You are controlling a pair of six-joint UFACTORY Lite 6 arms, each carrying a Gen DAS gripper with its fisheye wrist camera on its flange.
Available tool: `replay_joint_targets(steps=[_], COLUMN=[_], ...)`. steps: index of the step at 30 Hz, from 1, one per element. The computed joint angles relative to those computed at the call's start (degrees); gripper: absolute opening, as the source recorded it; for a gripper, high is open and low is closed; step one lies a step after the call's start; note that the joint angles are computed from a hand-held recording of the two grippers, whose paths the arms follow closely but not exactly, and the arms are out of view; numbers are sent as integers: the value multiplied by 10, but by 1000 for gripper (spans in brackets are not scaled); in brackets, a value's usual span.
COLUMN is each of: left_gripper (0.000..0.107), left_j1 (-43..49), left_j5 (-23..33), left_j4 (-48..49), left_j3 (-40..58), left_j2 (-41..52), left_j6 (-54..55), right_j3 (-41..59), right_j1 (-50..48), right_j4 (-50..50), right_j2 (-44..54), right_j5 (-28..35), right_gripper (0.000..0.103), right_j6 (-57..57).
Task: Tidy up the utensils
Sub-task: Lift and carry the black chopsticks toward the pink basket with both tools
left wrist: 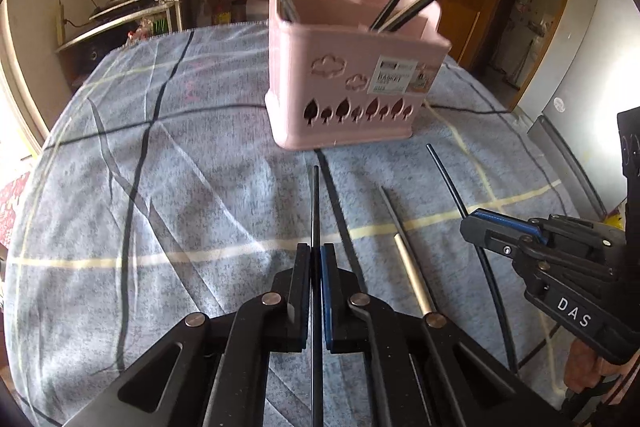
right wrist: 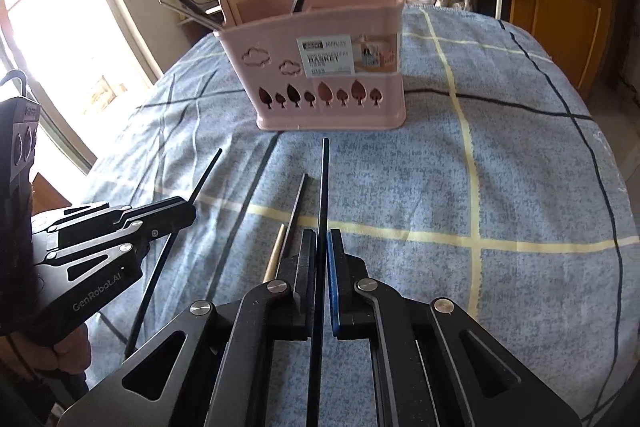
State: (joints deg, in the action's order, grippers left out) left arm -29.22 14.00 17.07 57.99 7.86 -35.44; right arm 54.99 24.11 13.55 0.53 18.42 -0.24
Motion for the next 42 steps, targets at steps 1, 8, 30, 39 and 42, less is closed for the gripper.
replay_joint_targets(steps=[1,8,30,39,42], left_gripper=[4,4,4,4,4], left_j1=[1,10,19,16,20], left_j5=[4,39,103,107,116], left_j4=[-8,-59,-70,-82,-110], left_j3=[2,31,145,127,138], left_j2=[-12,-76,-101,-122,-127], left_j6=[9,74,122,126,150], right_j3=[2,36,107,102,110], right_j1=[-1,-21,-52,-49,-41], right_j4=[2,18,-7,-12,-28], right_j2=[-6,-51,-106,-122,-128], right_j5=[2,28,59,64,67], right_gripper=[5,5,5,5,5], right_j6=[-2,-26,-25,-25,-11])
